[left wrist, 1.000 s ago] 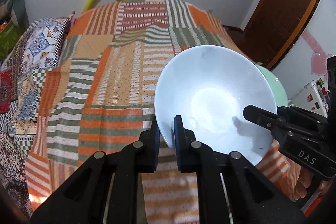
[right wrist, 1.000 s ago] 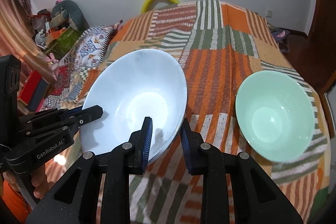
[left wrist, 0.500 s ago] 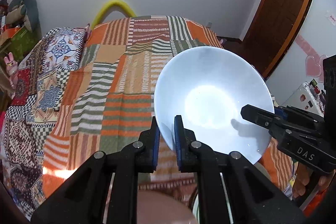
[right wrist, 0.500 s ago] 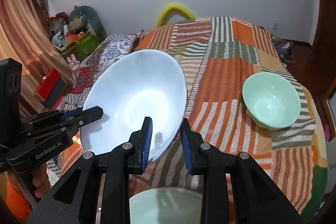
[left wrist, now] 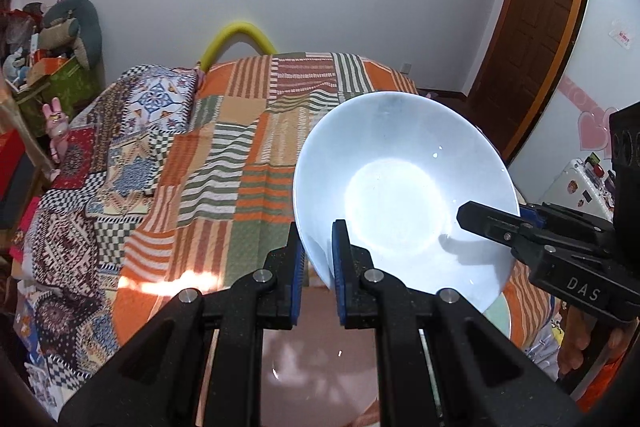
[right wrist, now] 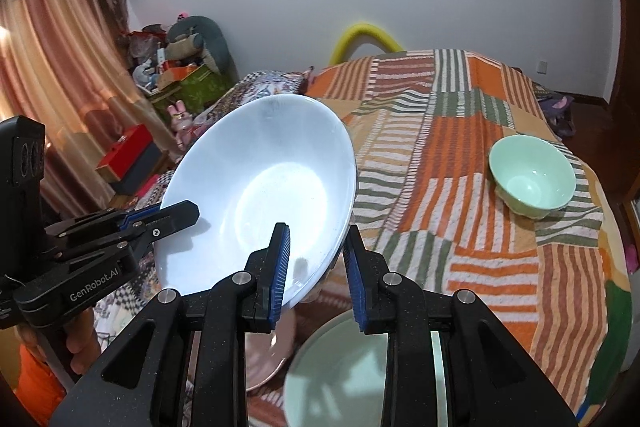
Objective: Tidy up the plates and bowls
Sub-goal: 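Carry the white bowl with both grippers over the plate stack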
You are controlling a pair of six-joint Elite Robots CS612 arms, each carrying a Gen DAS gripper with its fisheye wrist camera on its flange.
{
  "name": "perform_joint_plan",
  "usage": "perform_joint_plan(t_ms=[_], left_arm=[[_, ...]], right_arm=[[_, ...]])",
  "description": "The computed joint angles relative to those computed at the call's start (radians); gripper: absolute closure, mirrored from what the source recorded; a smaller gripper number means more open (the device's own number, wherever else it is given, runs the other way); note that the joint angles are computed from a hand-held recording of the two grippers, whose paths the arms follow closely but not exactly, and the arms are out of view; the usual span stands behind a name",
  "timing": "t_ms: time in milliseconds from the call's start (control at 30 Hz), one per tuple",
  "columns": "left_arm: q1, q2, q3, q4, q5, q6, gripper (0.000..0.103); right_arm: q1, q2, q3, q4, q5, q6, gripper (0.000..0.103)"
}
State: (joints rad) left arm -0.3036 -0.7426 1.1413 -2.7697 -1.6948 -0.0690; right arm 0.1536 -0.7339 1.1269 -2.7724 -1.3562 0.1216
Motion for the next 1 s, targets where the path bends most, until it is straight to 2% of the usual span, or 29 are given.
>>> perform_joint_plan(t_ms=[333,1000], left_arm=[[0.012,-0.042,0.104,-0.045,0.018,-0.037,0.091],[0.034,-0.045,0.183,-0.024,0.023,-0.103,0.091]], right_arm=[[0.017,-0.014,0.051,-0.015,0.033,-0.013,0.077],[0.045,-0.004,0.066,0.095,0.065,-0.024,0.077]])
